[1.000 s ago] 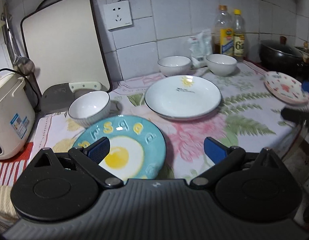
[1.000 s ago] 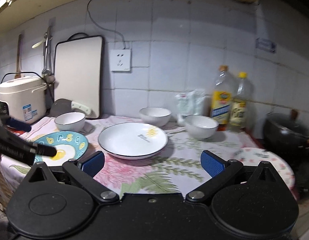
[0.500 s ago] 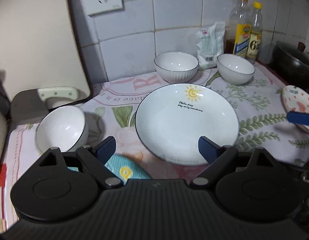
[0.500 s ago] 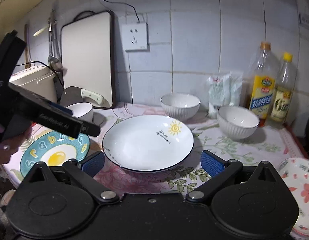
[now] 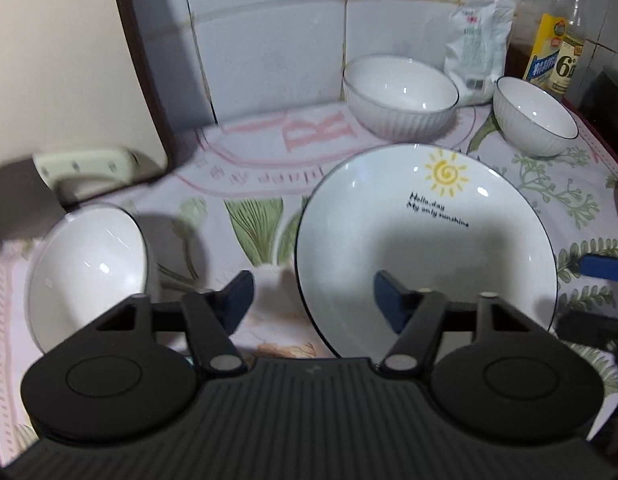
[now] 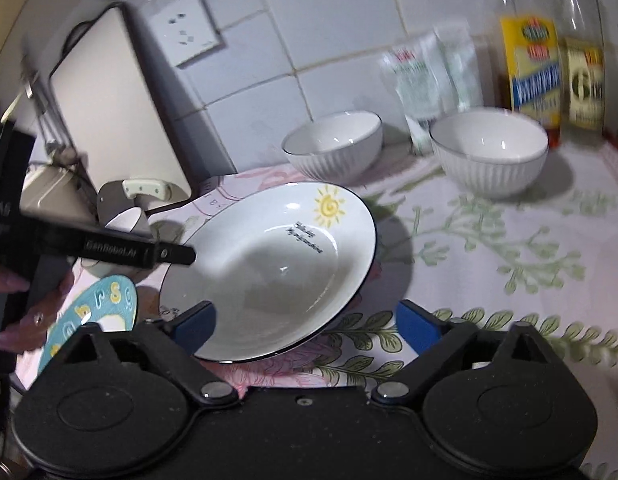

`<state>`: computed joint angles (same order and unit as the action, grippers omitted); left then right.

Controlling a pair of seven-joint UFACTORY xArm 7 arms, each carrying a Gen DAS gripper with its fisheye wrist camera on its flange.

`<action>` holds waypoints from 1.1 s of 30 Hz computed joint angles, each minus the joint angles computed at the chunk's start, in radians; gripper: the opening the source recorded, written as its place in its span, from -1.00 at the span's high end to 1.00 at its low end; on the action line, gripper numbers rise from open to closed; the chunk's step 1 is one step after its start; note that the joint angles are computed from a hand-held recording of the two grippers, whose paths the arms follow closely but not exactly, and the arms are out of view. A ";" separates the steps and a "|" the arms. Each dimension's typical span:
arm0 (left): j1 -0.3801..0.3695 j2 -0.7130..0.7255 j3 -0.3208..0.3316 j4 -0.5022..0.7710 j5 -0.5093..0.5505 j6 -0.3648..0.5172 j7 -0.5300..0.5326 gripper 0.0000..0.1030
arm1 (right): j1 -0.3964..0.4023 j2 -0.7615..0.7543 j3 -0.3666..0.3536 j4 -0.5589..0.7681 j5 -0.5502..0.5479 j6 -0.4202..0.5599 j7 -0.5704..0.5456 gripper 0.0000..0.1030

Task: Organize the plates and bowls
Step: 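Reach both grippers to the white sun plate rim and close them, then lift the white sun plate with both grippers toward the pink bear plate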

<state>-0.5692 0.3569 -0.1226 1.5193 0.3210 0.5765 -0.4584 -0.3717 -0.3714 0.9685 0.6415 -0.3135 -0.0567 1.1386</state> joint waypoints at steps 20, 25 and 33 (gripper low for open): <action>-0.064 0.028 0.064 -0.037 0.108 -0.093 -0.112 0.55 | -0.214 0.052 0.228 0.048 0.081 -0.008 0.039 0.43; -0.067 0.015 0.063 -0.060 0.171 -0.111 -0.152 0.56 | -0.181 0.050 0.201 0.063 0.042 0.040 0.077 0.44; -0.082 -0.044 0.046 -0.114 0.248 -0.127 -0.205 0.56 | 0.069 0.010 -0.034 -0.029 0.023 0.024 0.129 0.44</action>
